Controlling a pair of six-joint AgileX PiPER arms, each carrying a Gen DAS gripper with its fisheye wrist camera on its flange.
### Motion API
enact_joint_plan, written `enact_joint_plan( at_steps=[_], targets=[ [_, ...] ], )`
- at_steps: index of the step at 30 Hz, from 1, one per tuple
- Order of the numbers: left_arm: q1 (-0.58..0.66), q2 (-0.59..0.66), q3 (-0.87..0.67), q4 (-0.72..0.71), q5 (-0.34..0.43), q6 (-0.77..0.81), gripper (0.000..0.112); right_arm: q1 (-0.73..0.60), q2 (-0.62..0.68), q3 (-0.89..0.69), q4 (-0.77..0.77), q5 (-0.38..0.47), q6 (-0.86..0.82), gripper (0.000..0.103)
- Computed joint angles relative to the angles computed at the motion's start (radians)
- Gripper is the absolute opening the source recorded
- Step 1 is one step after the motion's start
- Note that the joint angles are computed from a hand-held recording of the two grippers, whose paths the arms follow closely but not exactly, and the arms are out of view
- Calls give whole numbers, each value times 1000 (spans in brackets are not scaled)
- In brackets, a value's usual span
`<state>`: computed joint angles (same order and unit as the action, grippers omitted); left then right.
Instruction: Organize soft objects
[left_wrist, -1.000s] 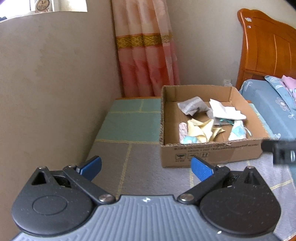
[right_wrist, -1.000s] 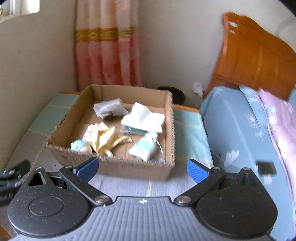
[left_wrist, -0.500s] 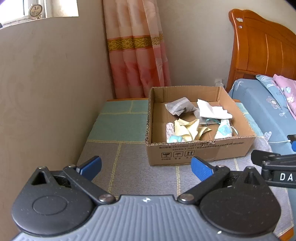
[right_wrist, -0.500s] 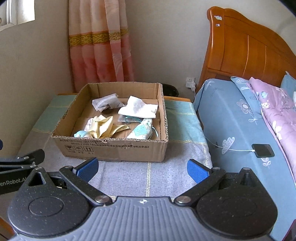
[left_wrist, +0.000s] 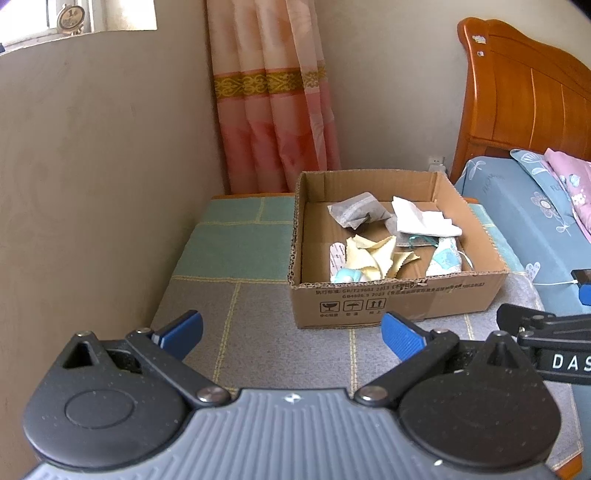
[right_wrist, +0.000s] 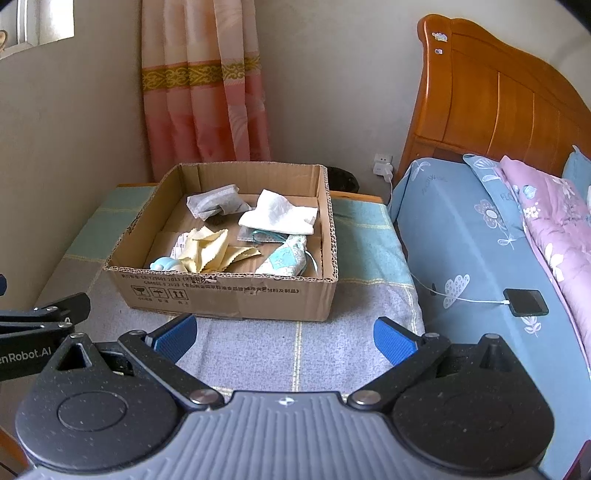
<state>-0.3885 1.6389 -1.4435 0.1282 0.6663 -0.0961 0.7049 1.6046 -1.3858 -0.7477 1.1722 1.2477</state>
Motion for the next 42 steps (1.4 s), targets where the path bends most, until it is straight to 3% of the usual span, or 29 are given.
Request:
enact_joint_plan(
  at_steps=[42],
  targets=[
    [-5, -6, -5, -7, 25, 1, 102, 9, -6, 6, -1, 3, 7, 103]
  ],
)
